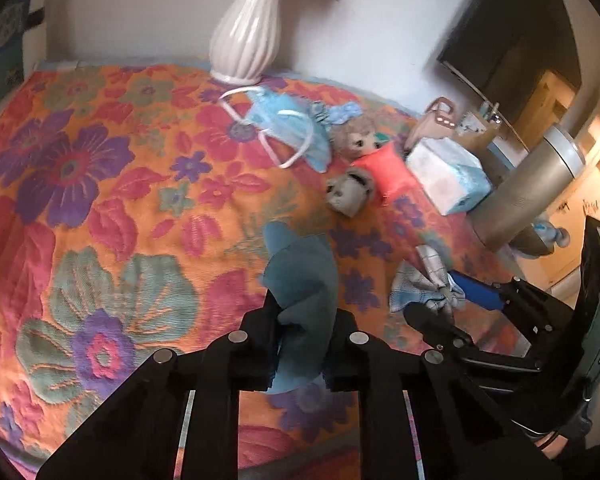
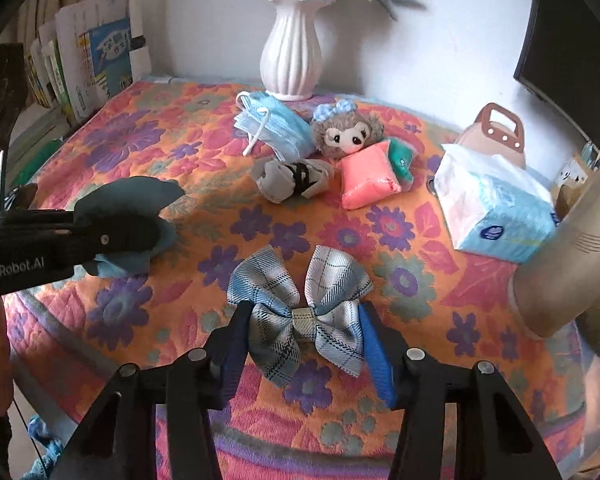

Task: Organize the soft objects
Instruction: 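Carry teal cloth with left gripper to round table and release it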

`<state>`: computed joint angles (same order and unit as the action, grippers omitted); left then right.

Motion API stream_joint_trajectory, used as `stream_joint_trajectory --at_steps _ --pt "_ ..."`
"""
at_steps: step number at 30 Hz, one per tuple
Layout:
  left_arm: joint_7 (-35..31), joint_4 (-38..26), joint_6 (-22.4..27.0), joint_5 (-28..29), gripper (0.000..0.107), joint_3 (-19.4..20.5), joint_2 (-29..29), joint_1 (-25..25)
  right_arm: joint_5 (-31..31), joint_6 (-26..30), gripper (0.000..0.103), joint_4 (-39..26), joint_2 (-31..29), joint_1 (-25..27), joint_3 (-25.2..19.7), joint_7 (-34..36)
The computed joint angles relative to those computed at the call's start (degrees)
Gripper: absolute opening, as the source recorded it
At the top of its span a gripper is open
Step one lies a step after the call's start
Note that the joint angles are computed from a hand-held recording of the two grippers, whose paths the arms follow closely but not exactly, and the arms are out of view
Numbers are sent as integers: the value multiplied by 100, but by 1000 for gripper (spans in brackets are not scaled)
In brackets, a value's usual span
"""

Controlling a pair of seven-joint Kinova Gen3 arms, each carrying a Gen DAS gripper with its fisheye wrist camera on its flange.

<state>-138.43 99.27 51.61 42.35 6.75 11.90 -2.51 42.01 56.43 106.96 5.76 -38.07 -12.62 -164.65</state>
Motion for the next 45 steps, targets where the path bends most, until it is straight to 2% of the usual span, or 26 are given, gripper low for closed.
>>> stream_joint_trajectory --at_steps 7,12,19,27,30,38,42,45 --pt "-252 43 54 167 13 152 -269 311 -71 442 51 148 -662 146 -147 -283" --pt "-217 -130 220 194 13 244 -308 621 -351 754 51 309 -1289 544 -360 -218" --pt "-69 -336 200 -10 13 463 -400 1241 -680 1252 51 502 -2114 1088 -612 159" --pt "33 -669 492 111 13 726 -188 1759 -889 1813 51 717 -3104 1722 -1025 372" --pt "90 -786 489 76 13 828 -140 1977 -960 2034 51 765 -3525 2005 -1052 494" --pt "309 -1242 327 -100 13 1053 98 2519 -1124 2229 51 857 -4334 2706 -814 892" --pt "654 -1599 37 -318 13 1148 258 2836 -1076 2008 51 860 -4532 3019 -456 1123" --pt "1058 -1938 -195 -764 13 1193 369 3172 -964 1638 51 795 -4573 3194 -62 1334"
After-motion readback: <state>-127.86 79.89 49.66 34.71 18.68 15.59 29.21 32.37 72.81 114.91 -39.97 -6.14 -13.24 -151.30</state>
